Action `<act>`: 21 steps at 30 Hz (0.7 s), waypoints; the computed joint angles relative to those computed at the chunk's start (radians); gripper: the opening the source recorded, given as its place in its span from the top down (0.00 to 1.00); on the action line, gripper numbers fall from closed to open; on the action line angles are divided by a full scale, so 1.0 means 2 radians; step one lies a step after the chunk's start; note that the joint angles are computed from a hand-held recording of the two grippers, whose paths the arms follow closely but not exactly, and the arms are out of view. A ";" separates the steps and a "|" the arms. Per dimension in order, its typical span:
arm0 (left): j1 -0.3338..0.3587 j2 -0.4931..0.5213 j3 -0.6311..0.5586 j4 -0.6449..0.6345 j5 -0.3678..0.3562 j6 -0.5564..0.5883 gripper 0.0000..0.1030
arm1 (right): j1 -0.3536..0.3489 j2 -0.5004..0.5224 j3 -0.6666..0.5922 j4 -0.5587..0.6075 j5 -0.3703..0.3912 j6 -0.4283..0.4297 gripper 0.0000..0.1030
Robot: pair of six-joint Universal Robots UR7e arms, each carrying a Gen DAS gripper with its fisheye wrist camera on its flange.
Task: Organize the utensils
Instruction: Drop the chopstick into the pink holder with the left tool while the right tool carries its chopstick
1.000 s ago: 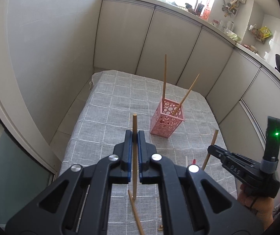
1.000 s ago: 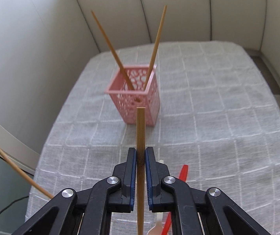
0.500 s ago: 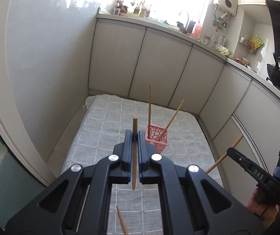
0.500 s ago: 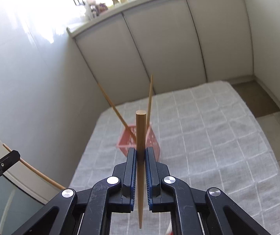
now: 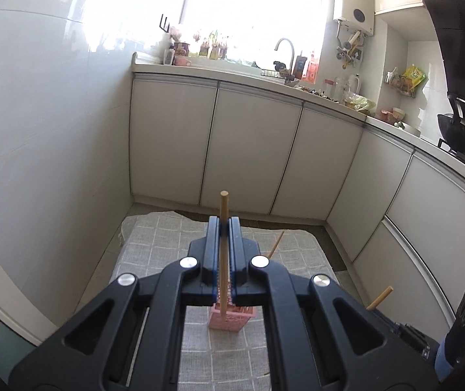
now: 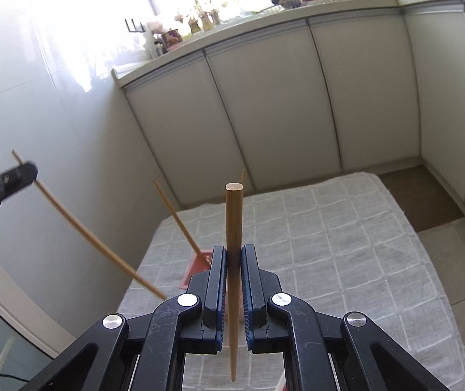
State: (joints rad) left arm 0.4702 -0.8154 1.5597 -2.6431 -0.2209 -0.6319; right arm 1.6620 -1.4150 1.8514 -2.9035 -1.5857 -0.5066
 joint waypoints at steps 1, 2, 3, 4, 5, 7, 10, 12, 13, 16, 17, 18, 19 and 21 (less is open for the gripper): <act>0.003 0.008 -0.007 -0.016 -0.001 0.017 0.94 | -0.001 0.002 -0.002 0.000 -0.001 -0.001 0.92; 0.007 0.017 -0.017 -0.030 -0.004 0.036 0.94 | -0.001 0.005 -0.004 0.000 -0.002 -0.002 0.92; 0.012 0.026 -0.026 -0.048 -0.008 0.056 0.94 | -0.003 0.007 -0.006 0.000 -0.002 -0.002 0.92; 0.017 0.033 -0.032 -0.059 -0.011 0.068 0.94 | -0.003 0.009 -0.008 0.001 -0.002 -0.001 0.92; 0.022 0.038 -0.038 -0.051 -0.015 0.066 0.94 | -0.003 0.011 -0.010 0.002 -0.003 0.000 0.92; 0.031 0.041 -0.045 -0.015 -0.020 0.036 0.94 | -0.004 0.014 -0.013 0.001 -0.002 0.001 0.92; 0.047 0.042 -0.050 0.041 -0.035 -0.022 0.94 | -0.005 0.018 -0.015 -0.002 -0.002 0.000 0.92; 0.055 0.043 -0.051 0.061 -0.040 -0.048 0.94 | -0.005 0.019 -0.014 -0.005 -0.003 0.000 0.92; 0.059 0.043 -0.052 0.069 -0.043 -0.057 0.94 | -0.005 0.020 -0.015 -0.005 -0.003 0.000 0.92; 0.067 0.044 -0.056 0.092 -0.047 -0.081 0.94 | -0.005 0.022 -0.014 -0.009 -0.004 -0.003 0.92; 0.069 0.042 -0.056 0.100 -0.051 -0.089 0.94 | -0.004 0.023 -0.014 -0.012 -0.006 -0.005 0.92; 0.071 0.042 -0.058 0.107 -0.054 -0.095 0.94 | -0.003 0.025 -0.015 -0.016 -0.007 -0.005 0.92; 0.072 0.043 -0.059 0.106 -0.057 -0.094 0.95 | -0.003 0.027 -0.017 -0.019 -0.007 -0.003 0.92; 0.075 0.044 -0.062 0.104 -0.067 -0.088 0.89 | -0.001 0.030 -0.023 -0.020 -0.006 0.004 0.92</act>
